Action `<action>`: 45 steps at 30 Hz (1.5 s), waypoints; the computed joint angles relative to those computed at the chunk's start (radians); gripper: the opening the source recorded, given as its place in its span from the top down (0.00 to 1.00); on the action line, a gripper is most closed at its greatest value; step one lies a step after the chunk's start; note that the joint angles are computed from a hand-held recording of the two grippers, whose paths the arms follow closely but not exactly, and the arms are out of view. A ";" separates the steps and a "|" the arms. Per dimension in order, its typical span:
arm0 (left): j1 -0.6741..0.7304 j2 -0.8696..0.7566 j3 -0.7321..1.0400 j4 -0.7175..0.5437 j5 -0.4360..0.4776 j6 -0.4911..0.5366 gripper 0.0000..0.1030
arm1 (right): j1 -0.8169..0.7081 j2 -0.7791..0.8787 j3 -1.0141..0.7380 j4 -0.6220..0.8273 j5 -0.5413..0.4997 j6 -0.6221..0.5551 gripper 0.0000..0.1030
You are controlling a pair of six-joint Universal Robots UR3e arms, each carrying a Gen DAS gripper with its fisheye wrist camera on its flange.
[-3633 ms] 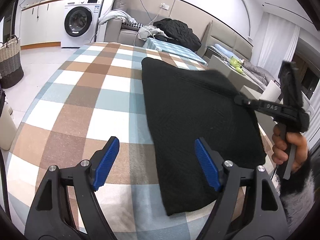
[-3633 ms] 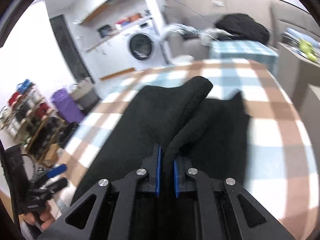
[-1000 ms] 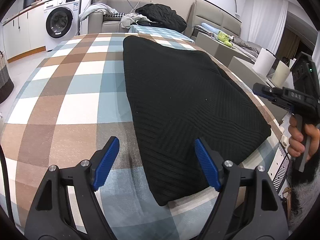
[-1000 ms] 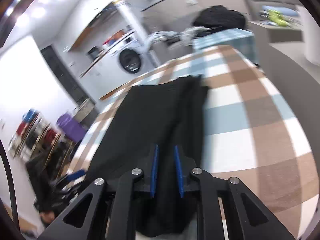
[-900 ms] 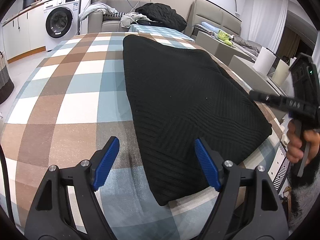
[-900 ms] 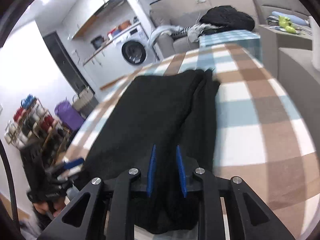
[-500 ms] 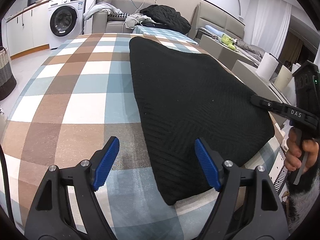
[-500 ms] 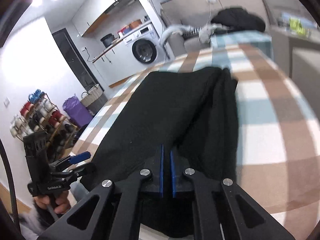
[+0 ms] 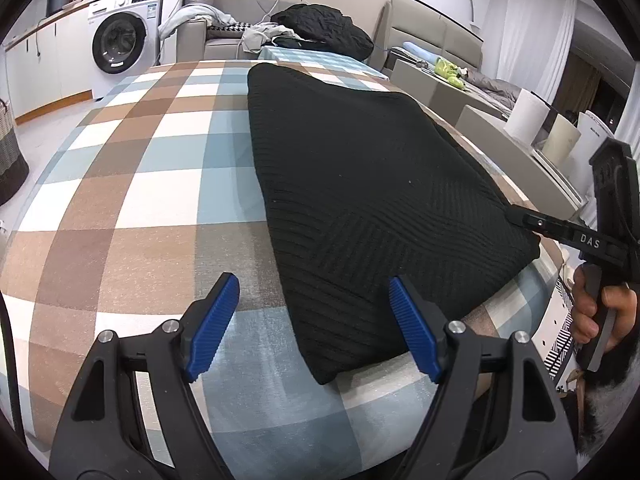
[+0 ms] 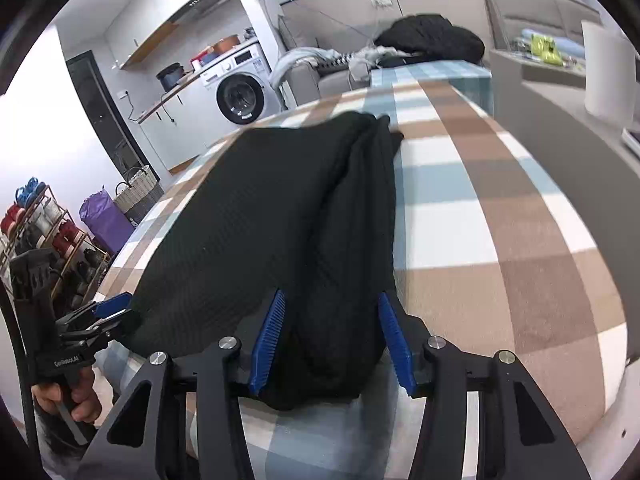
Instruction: Fold small clothes
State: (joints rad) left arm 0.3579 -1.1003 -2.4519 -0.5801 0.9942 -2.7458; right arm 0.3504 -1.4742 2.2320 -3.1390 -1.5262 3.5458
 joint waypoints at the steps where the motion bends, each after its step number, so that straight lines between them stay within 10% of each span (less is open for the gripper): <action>1: 0.002 -0.001 0.000 -0.009 -0.012 0.011 0.39 | -0.005 0.005 -0.003 -0.002 0.007 0.001 0.51; 3: -0.001 -0.008 0.007 -0.036 -0.027 0.038 0.59 | -0.011 0.017 -0.006 -0.010 0.015 0.000 0.51; 9: -0.056 -0.039 0.010 0.042 0.027 0.009 0.77 | -0.045 0.044 -0.013 -0.017 0.093 -0.011 0.72; 32: -0.174 -0.497 0.371 0.218 0.197 -0.134 0.79 | 0.032 0.327 -0.503 0.232 -0.055 -0.005 0.77; 38: -0.146 -0.446 0.305 0.275 0.194 -0.160 0.71 | 0.093 0.278 -0.460 0.181 -0.197 -0.050 0.34; 40: -0.133 -0.403 0.260 0.306 0.191 -0.162 0.60 | 0.116 0.254 -0.426 0.137 -0.240 -0.074 0.08; 45: -0.066 -0.240 0.115 0.401 0.109 -0.152 0.15 | 0.166 0.181 -0.307 0.005 -0.270 -0.105 0.00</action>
State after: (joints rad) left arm 0.2922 -1.3408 -2.3368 -0.1788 1.1037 -2.8975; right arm 0.5167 -1.2936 1.9255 -3.1344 -1.7960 3.4404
